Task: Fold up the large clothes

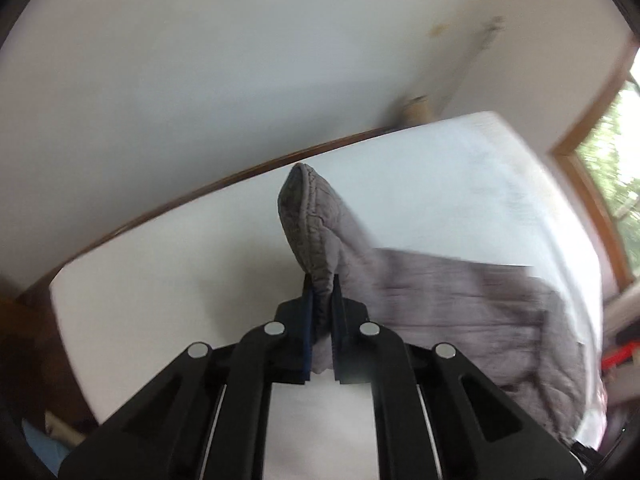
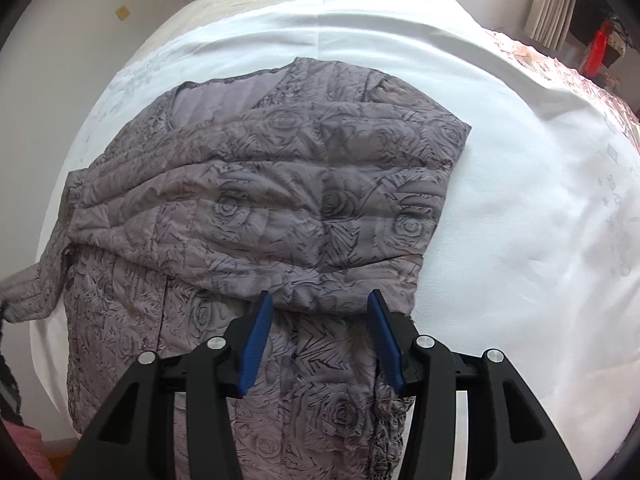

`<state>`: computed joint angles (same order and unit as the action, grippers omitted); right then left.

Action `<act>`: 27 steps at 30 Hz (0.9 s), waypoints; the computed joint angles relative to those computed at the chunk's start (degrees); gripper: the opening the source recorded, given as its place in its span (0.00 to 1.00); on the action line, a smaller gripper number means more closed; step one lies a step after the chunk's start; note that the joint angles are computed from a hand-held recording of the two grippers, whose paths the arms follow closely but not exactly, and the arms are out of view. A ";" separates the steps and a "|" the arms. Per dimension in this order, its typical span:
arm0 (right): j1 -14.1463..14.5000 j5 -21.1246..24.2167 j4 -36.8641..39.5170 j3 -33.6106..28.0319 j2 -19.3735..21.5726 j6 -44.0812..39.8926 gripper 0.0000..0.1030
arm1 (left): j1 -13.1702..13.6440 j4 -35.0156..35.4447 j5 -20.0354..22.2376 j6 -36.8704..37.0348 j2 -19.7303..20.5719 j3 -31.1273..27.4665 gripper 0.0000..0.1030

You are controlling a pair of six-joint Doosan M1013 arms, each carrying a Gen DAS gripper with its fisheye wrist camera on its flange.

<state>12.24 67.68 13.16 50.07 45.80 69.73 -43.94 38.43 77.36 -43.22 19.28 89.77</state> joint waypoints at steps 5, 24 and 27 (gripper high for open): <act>-0.32 0.09 1.12 0.38 -0.14 -0.45 0.48 | -0.52 6.92 -1.13 10.80 4.33 -9.97 0.05; -1.30 0.81 3.60 -0.17 0.68 -0.87 0.48 | 3.83 -6.21 -19.37 50.72 30.29 -49.34 0.04; -1.33 1.04 3.76 -0.61 1.15 -0.78 0.48 | 5.21 -11.68 -20.50 54.67 32.39 -50.90 0.04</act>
<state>10.92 68.72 16.91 49.46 46.95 68.96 -38.73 26.75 56.87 11.45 51.67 38.87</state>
